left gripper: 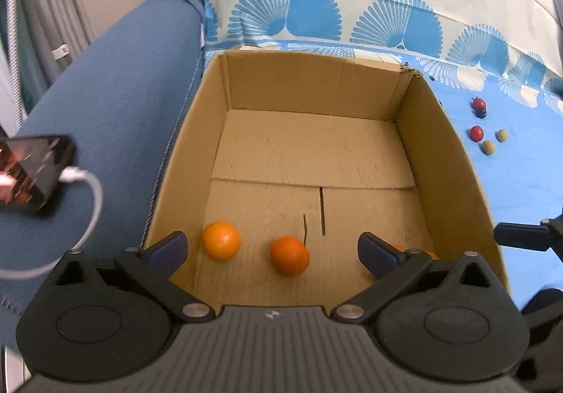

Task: Organize fruits

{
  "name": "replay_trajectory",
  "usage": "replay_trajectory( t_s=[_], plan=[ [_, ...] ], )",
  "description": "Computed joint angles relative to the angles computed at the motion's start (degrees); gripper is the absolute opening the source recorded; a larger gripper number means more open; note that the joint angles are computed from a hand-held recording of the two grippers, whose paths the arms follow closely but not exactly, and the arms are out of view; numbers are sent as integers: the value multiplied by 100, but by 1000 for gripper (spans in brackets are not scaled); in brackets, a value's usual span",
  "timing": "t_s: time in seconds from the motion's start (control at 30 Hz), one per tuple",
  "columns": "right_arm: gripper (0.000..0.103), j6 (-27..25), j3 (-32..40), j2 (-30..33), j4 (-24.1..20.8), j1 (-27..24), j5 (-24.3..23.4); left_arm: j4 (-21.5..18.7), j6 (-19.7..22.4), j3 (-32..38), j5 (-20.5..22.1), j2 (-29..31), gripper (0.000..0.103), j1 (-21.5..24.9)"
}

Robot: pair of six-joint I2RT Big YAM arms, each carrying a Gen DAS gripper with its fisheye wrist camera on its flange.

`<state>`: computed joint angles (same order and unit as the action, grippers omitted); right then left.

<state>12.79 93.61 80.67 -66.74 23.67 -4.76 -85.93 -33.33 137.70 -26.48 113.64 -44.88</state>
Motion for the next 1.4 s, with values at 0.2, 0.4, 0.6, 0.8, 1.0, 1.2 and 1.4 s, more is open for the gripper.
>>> replay_trajectory(
  t_s=[0.2, 0.4, 0.6, 0.8, 1.0, 1.2, 1.4],
  plan=[
    [98, 568, -209, -488, -402, 42, -33, -107, -460, -765, -127, -679, 103, -296],
    [99, 941, -365, -1007, -425, 193, 280, -185, -630, -1211, -476, -1151, 103, -643],
    [100, 1202, -571, -1524, -351, 421, 653, -265, -821, -1248, -772, -1383, 103, -934],
    [101, 1384, -694, -1900, -360, 539, 880, -399, -962, -1150, -1110, -1465, 103, -1201],
    [101, 1377, -747, -2186, -232, 638, 1085, -526, -1089, -953, -1399, -1458, 103, -1431],
    [102, 1315, -786, -2396, -133, 747, 1211, -662, -1180, -774, -1633, -1435, 103, -1611],
    [102, 1334, -834, -2538, -89, 735, 1203, -827, -1278, -608, -1820, -1384, 103, -1758]
  ],
)
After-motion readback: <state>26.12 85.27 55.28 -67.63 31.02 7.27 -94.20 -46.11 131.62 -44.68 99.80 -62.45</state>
